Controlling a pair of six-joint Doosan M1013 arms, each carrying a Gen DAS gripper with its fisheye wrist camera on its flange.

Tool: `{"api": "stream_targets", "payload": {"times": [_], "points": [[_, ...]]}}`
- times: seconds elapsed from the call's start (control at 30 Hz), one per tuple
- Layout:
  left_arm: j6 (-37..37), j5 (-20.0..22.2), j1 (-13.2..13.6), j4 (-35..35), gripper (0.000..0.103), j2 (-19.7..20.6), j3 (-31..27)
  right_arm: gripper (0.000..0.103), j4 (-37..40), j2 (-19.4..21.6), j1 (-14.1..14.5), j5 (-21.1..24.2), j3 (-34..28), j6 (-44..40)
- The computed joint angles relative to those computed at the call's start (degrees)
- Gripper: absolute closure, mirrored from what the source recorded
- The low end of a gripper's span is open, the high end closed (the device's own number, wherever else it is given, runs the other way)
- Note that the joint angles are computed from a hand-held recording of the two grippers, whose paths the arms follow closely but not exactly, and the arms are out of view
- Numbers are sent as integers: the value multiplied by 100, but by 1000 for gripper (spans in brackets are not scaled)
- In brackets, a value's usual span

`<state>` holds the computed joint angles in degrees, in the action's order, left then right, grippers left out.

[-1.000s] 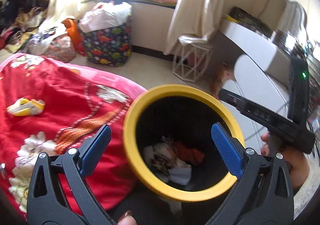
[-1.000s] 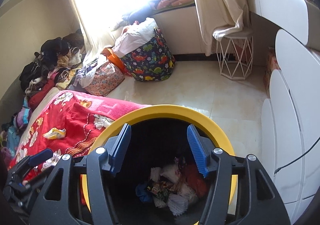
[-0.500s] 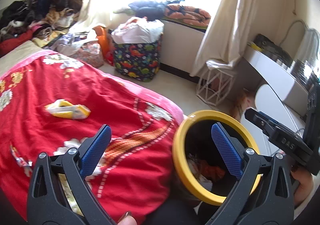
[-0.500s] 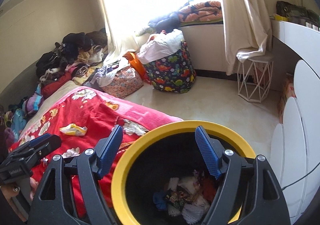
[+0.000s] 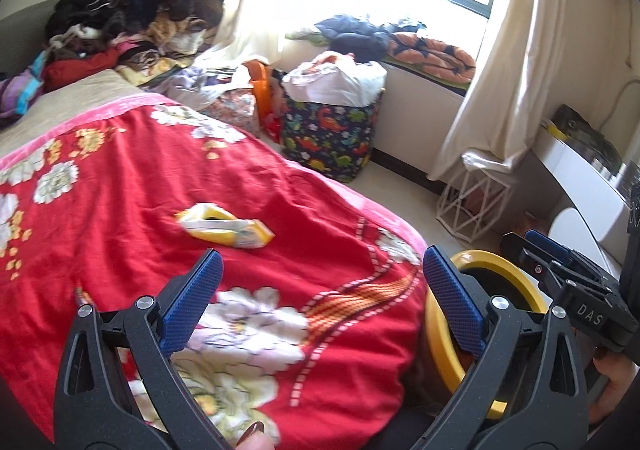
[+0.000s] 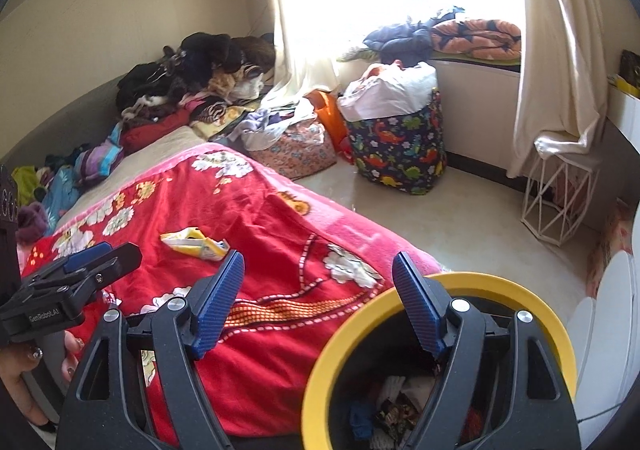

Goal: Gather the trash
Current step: 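Move both open tools back over the bed toward the last wrappers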

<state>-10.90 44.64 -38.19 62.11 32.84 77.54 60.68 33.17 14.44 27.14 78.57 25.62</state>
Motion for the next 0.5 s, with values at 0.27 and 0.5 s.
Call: {"api": "stream_targets", "payload": {"times": [0.27,0.5], "points": [[-536,389,113,49,11,-222,391,29,-540,391,268,492,-618,312],[-954,601,269,-258,11,-408,779,45,-1505,881,581,1023,-1383,856]]}}
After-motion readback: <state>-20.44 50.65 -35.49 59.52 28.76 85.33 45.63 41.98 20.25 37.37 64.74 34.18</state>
